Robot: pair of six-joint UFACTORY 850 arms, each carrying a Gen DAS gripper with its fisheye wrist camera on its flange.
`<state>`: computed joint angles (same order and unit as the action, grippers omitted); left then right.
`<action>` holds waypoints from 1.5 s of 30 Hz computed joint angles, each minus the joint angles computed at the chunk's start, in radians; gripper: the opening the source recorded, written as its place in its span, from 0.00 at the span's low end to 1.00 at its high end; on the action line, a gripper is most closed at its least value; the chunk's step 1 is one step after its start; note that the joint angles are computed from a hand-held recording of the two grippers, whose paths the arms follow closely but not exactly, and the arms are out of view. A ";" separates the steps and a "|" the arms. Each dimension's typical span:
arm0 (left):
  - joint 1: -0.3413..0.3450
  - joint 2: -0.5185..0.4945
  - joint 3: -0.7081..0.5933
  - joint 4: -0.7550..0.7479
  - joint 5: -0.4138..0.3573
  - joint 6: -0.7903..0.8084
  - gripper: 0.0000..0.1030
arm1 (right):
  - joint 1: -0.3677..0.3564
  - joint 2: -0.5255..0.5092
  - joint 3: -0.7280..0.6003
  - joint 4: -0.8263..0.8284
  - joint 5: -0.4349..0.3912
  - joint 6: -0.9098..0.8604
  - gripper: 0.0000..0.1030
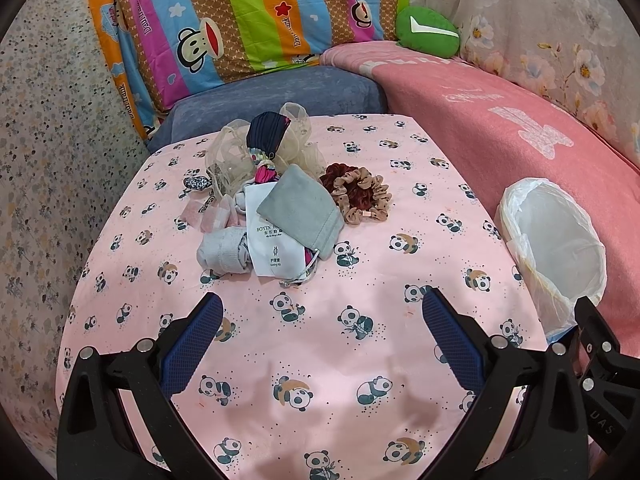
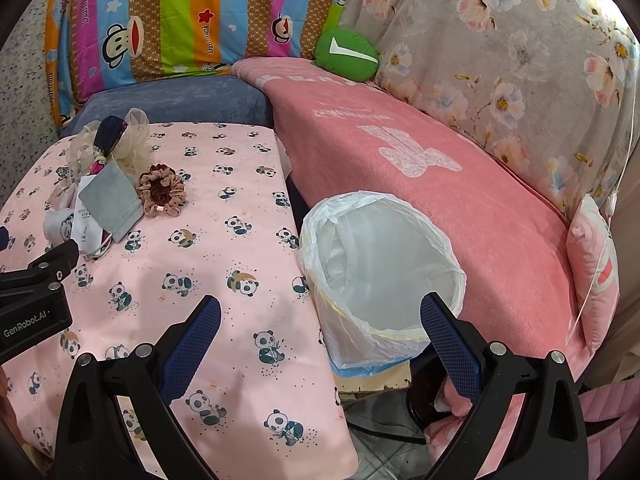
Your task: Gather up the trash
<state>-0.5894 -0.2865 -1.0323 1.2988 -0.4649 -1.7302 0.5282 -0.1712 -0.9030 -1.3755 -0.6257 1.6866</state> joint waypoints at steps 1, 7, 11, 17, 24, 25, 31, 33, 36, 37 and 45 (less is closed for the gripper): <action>-0.001 -0.001 -0.001 0.000 0.001 -0.002 0.92 | 0.000 0.000 0.000 0.001 0.000 0.000 0.93; -0.001 -0.002 -0.001 0.000 0.002 -0.003 0.92 | 0.002 -0.001 -0.002 0.003 -0.001 0.000 0.93; 0.000 -0.002 0.000 0.000 0.006 -0.002 0.92 | 0.003 -0.002 -0.003 0.003 -0.002 0.000 0.93; 0.008 -0.012 -0.006 -0.030 0.018 0.029 0.93 | 0.006 -0.007 -0.009 0.005 -0.007 -0.002 0.93; 0.079 -0.004 0.012 0.014 0.103 0.014 0.93 | 0.001 -0.025 -0.031 -0.020 0.030 0.017 0.93; 0.090 -0.004 0.015 0.027 0.112 0.002 0.93 | 0.000 -0.032 -0.039 -0.028 0.042 0.023 0.93; 0.181 -0.026 0.011 0.028 0.168 0.008 0.93 | 0.019 -0.115 -0.125 -0.052 0.067 0.044 0.93; 0.212 -0.036 0.008 0.020 0.188 0.023 0.93 | 0.023 -0.140 -0.151 -0.073 0.084 0.062 0.93; 0.252 -0.057 -0.003 0.000 0.204 0.053 0.93 | 0.026 -0.179 -0.194 -0.089 0.117 0.079 0.93; 0.266 -0.063 -0.007 -0.008 0.212 0.065 0.93 | 0.026 -0.192 -0.209 -0.086 0.126 0.076 0.93; 0.371 -0.119 -0.034 -0.010 0.356 0.083 0.92 | 0.036 -0.325 -0.354 -0.061 0.225 0.062 0.93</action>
<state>-0.2184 -0.4056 -1.0659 1.2889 -0.1089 -1.6468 0.5641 -0.4959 -1.2571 -1.4367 -0.4008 1.7489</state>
